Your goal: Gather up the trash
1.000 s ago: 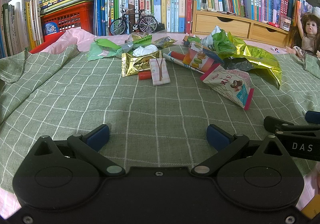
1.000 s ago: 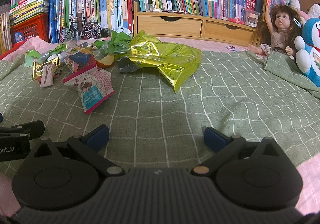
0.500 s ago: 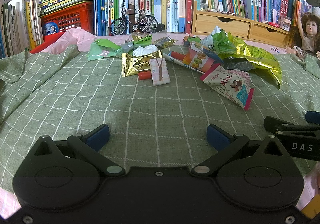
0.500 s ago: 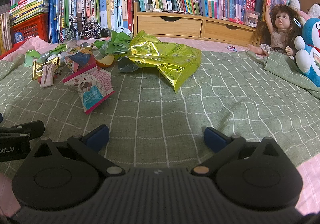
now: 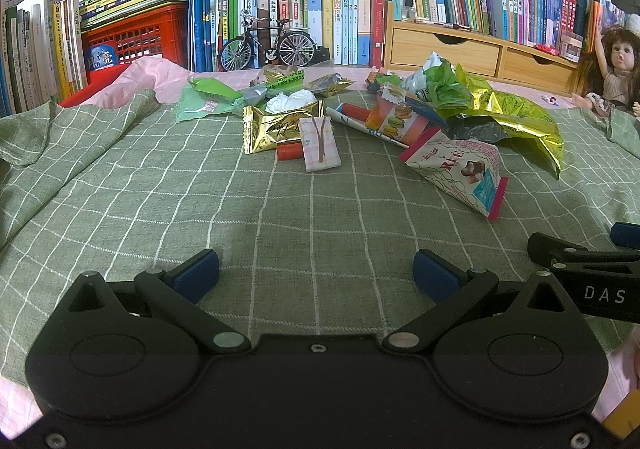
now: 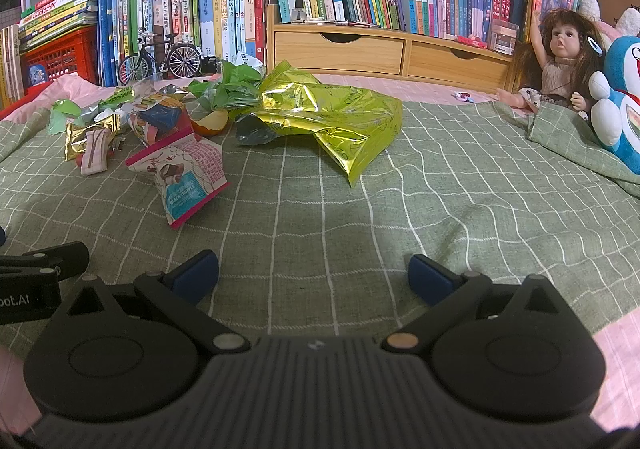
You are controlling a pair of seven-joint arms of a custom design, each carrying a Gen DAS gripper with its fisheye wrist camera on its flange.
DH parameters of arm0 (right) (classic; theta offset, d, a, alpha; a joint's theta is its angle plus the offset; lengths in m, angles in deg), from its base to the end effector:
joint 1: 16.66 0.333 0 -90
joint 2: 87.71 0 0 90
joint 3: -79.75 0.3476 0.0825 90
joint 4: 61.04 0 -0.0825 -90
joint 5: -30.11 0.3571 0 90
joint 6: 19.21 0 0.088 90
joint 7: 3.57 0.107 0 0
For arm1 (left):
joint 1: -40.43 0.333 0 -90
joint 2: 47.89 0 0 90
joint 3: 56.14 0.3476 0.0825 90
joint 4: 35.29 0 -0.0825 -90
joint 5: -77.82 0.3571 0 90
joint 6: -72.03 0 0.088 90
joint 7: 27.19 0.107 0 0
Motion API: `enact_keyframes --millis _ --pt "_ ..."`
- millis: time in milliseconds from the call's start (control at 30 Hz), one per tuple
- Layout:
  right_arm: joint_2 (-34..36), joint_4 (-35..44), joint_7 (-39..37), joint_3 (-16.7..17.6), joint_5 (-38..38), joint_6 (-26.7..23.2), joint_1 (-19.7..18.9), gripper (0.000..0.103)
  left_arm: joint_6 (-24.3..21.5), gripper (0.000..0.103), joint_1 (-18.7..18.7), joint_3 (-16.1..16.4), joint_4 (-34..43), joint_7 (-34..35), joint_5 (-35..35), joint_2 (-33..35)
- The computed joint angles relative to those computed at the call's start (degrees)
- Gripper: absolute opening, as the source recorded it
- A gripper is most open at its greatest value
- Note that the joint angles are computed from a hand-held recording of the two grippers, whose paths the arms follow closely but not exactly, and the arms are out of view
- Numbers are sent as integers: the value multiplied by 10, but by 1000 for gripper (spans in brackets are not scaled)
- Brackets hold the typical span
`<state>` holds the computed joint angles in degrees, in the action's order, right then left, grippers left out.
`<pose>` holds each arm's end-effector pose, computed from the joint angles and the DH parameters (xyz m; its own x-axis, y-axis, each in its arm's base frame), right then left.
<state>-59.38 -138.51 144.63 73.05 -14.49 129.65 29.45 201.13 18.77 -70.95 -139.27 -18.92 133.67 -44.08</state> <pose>0.5471 0.4972 0.5593 0.2182 -0.9756 0.0251 -0.5463 -0.1434 -0.8252 0.4945 -0.3314 0.5885 0.2904 -0.9569 -0.0025 -0.5913 -0.1774 -0.7867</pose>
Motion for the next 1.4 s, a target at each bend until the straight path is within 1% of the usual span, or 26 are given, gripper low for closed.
enact_keyframes --millis 533,833,900,1000,1033,1067,1133,1233,1267,1333,1367,1400 --pt "2 4 1 -1 5 -4 1 103 0 103 0 0 0 -1 1 0" --pt "8 12 -3 1 14 -9 0 103 -3 103 -2 0 -2 -21 12 0" --pt "7 9 -14 4 20 1 -6 103 -4 103 -2 1 4 -17 9 4" --pt "-2 -7 -45 14 41 34 -21 103 15 101 5 4 1 6 -11 -3" --pt "-6 -15 -53 16 47 52 -26 103 31 97 9 5 -4 9 -13 -8" --pt "-12 -28 -59 15 49 78 -29 103 49 96 13 7 -10 8 -12 -14" --pt "-15 -32 -78 7 44 103 -26 102 78 96 24 11 -17 0 -4 -27" --pt "-9 -16 -140 6 45 122 -26 100 108 96 40 14 -5 13 -8 -29" --pt "-5 -5 -171 16 62 125 -33 99 118 96 45 16 2 22 -15 -26" --pt "13 28 -254 54 125 118 -59 96 133 96 54 21 19 44 -29 -16" --pt "25 50 -298 78 161 109 -74 96 137 96 59 23 32 68 -44 -8" --pt "38 72 -334 94 188 99 -84 95 132 95 61 23 49 97 -64 5"
